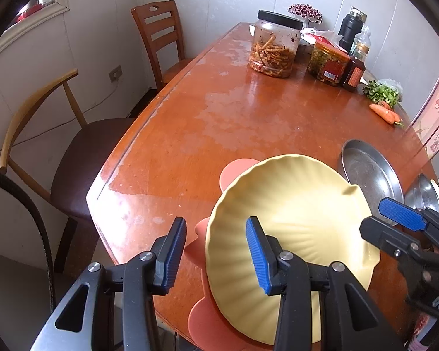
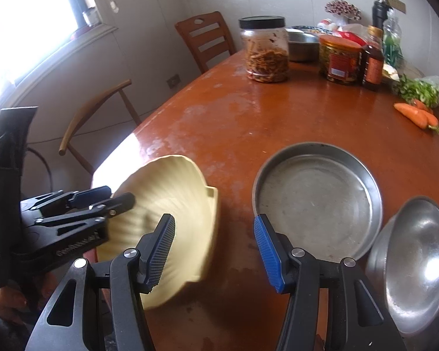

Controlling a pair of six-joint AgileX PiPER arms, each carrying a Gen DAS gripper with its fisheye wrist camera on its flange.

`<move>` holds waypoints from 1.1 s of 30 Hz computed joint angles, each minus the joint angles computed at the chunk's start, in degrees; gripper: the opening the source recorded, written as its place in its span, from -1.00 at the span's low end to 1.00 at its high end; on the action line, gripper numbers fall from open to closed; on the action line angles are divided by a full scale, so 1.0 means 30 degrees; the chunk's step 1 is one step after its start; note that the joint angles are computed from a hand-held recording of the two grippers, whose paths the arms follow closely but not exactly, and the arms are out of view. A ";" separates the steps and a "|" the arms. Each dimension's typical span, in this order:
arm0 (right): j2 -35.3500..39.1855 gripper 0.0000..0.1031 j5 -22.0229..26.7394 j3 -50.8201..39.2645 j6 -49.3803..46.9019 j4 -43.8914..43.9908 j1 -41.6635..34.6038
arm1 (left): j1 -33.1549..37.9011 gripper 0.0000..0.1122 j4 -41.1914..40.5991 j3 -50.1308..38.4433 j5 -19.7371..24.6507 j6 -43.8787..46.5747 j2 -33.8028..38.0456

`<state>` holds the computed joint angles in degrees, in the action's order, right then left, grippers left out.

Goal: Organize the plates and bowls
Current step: 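Lower the yellow plate with the left tool into the orange plate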

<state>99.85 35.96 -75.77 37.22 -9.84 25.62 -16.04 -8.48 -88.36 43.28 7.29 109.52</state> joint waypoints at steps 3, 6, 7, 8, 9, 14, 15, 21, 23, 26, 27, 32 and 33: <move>-0.0136 0.13 -0.0071 0.0350 -0.0375 0.0514 -0.0427 | 0.0162 -0.15 0.0000 0.0023 -0.0045 -0.0182 -0.0130; -0.0080 0.13 -0.0004 0.0538 -0.0763 0.0877 -0.0776 | 0.0406 -0.13 -0.0201 0.0140 -0.0105 -0.0199 -0.0347; 0.0049 0.13 0.0065 0.0496 -0.0985 0.1061 -0.0917 | 0.0473 -0.13 -0.0292 0.0155 -0.0090 -0.0120 -0.0398; 0.0155 0.15 0.0129 0.0473 -0.1341 0.1419 -0.1082 | 0.0531 -0.13 -0.0391 0.0241 -0.0126 -0.0031 -0.0495; 0.0150 0.17 -0.0024 0.0590 -0.1664 0.1850 -0.1214 | 0.0609 -0.13 -0.0494 0.0339 -0.0159 0.0092 -0.0589; 0.0115 0.19 -0.0297 0.1040 -0.4142 0.4859 -0.2013 | 0.0605 -0.13 -0.0679 0.0489 -0.0085 0.0333 -0.0782; 0.0066 0.20 -0.0281 0.1106 -0.4651 0.5478 -0.2192 | 0.0586 -0.13 -0.0780 0.0572 -0.0105 0.0446 -0.0838; -0.0388 0.21 0.0295 0.1579 -0.6870 0.8052 -0.2535 | 0.0209 -0.13 -0.0882 0.1111 -0.0168 0.0610 -0.1257; -0.0615 0.27 0.0323 0.1826 -0.7143 0.8316 -0.2431 | 0.0087 -0.13 -0.1005 0.1412 -0.0247 0.0794 -0.1492; -0.1203 0.30 0.0140 0.2401 -0.7525 0.8632 -0.2382 | -0.0072 -0.13 -0.1127 0.1677 -0.0282 0.1012 -0.1658; -0.1320 0.32 0.0153 0.2475 -0.7563 0.8642 -0.2372 | -0.0164 -0.13 -0.1116 0.1749 -0.0286 0.0991 -0.1673; -0.1989 0.36 -0.0034 0.3105 -0.7720 0.8595 -0.2155 | -0.0879 -0.11 0.0216 0.1824 -0.0591 0.0032 -0.1346; -0.2073 0.38 -0.0060 0.3184 -0.7781 0.8607 -0.2120 | -0.0999 -0.10 0.0610 0.1761 -0.0579 -0.0272 -0.1226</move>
<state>93.63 35.78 -66.22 13.87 15.98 19.27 -19.03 -6.65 -83.08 41.55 6.47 105.84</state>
